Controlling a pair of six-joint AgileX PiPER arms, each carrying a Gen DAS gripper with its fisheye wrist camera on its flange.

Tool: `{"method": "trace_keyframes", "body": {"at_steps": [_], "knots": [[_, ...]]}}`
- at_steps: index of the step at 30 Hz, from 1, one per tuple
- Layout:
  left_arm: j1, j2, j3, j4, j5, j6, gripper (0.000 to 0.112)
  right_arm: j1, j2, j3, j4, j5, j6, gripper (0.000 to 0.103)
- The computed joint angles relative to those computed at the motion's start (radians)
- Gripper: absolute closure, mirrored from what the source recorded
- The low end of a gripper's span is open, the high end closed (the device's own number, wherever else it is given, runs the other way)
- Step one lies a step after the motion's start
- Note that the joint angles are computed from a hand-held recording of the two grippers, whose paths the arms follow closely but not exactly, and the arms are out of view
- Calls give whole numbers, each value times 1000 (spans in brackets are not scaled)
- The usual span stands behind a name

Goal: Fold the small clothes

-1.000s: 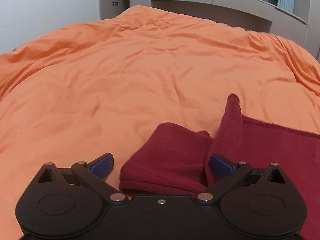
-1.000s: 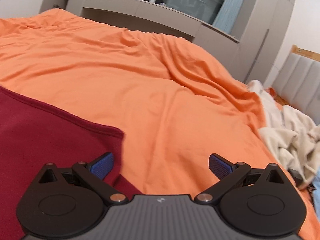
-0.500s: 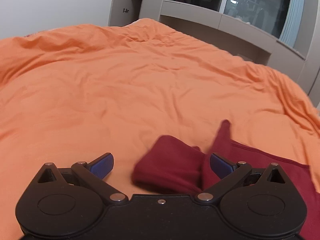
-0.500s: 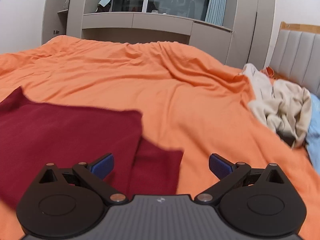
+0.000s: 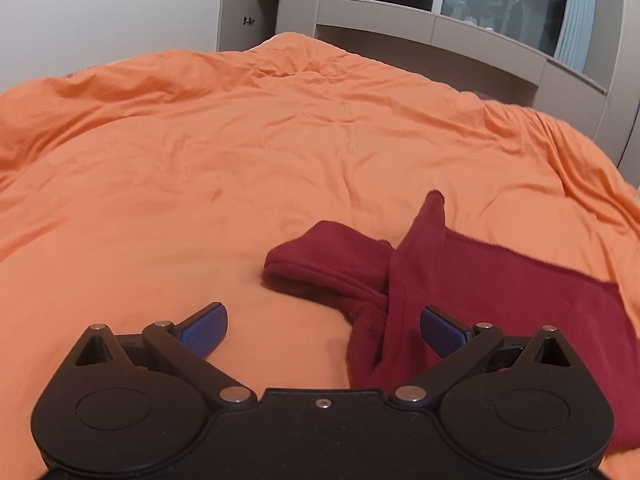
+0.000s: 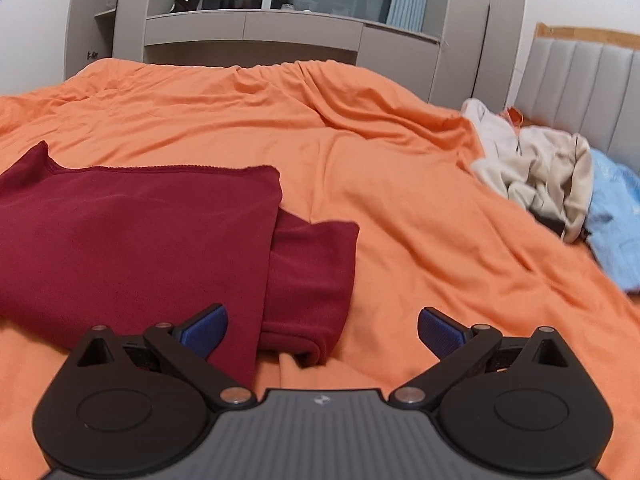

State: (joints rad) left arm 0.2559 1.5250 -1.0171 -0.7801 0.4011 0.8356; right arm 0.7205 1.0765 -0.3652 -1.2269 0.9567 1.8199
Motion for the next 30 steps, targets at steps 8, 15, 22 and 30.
{"method": "trace_keyframes", "body": {"at_steps": [8,15,22,30], "knots": [[-27,-9,15,130,-28,-105,10,-31,-18,20,0,-48,9,0],[-29,-3,9,160,-26,-127,10,-41,-27,33,-3,-71,25,0],[-36,-3,9,178,-31,-142,10,-68,-36,41,-7,-103,24,0],[86,2,-9,-154,150,105,10,-86,-40,44,-10,-122,19,0]]}}
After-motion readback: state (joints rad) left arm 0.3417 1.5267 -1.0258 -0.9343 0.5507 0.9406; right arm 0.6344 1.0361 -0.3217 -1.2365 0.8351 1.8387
